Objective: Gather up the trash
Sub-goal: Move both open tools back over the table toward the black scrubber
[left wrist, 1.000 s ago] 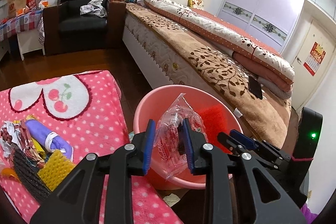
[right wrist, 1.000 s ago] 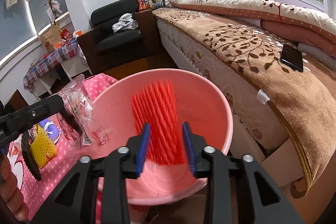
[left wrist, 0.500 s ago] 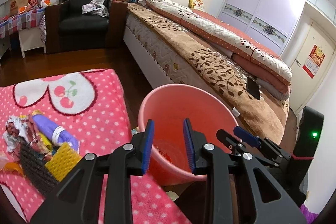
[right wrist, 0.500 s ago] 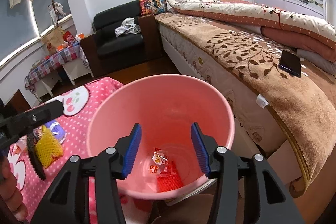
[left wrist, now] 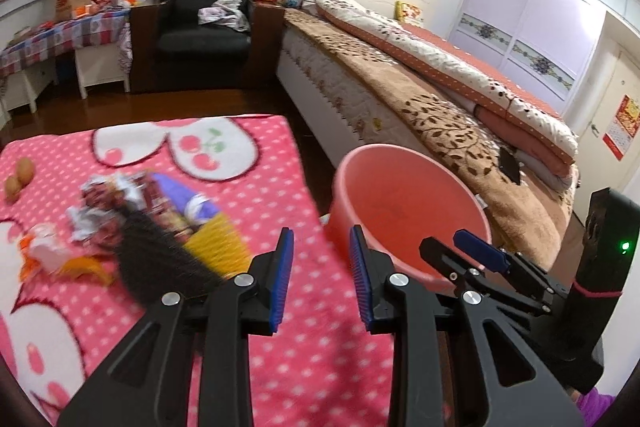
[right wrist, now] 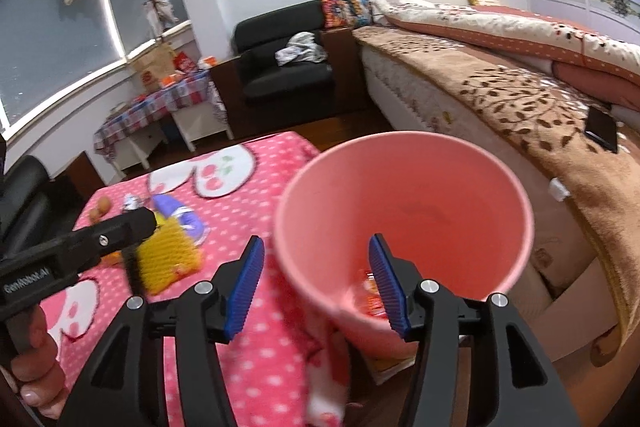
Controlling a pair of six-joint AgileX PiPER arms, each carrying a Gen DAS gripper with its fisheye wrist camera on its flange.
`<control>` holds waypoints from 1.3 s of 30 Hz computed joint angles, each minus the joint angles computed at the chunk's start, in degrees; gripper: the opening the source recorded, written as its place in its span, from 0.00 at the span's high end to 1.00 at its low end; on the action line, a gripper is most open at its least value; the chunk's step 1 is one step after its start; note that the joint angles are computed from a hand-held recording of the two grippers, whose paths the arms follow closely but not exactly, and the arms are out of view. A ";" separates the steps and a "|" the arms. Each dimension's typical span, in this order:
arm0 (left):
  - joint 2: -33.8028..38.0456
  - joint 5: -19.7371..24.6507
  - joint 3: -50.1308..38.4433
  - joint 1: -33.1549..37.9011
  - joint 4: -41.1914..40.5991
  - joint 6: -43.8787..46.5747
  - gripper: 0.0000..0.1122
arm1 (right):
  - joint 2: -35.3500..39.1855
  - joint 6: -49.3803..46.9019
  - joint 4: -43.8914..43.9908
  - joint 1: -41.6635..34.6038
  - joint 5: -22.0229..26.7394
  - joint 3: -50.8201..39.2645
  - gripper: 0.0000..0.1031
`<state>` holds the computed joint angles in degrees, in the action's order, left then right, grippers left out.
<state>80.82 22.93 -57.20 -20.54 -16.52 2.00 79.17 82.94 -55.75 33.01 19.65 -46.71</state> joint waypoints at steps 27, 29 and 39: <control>-13.46 3.17 15.52 24.82 -18.58 22.64 0.74 | 11.39 -2.38 3.06 14.27 0.56 -11.51 0.46; -13.43 4.22 15.78 27.13 -21.43 25.62 0.74 | 12.07 -4.12 4.61 14.52 0.40 -12.18 0.44; -12.47 6.48 17.18 37.87 -28.83 34.54 0.58 | 14.41 -7.65 7.98 15.47 -0.01 -14.00 0.42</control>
<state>68.35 29.40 -40.02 17.33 -45.35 36.54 93.58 75.30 -47.77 48.48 19.64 -60.71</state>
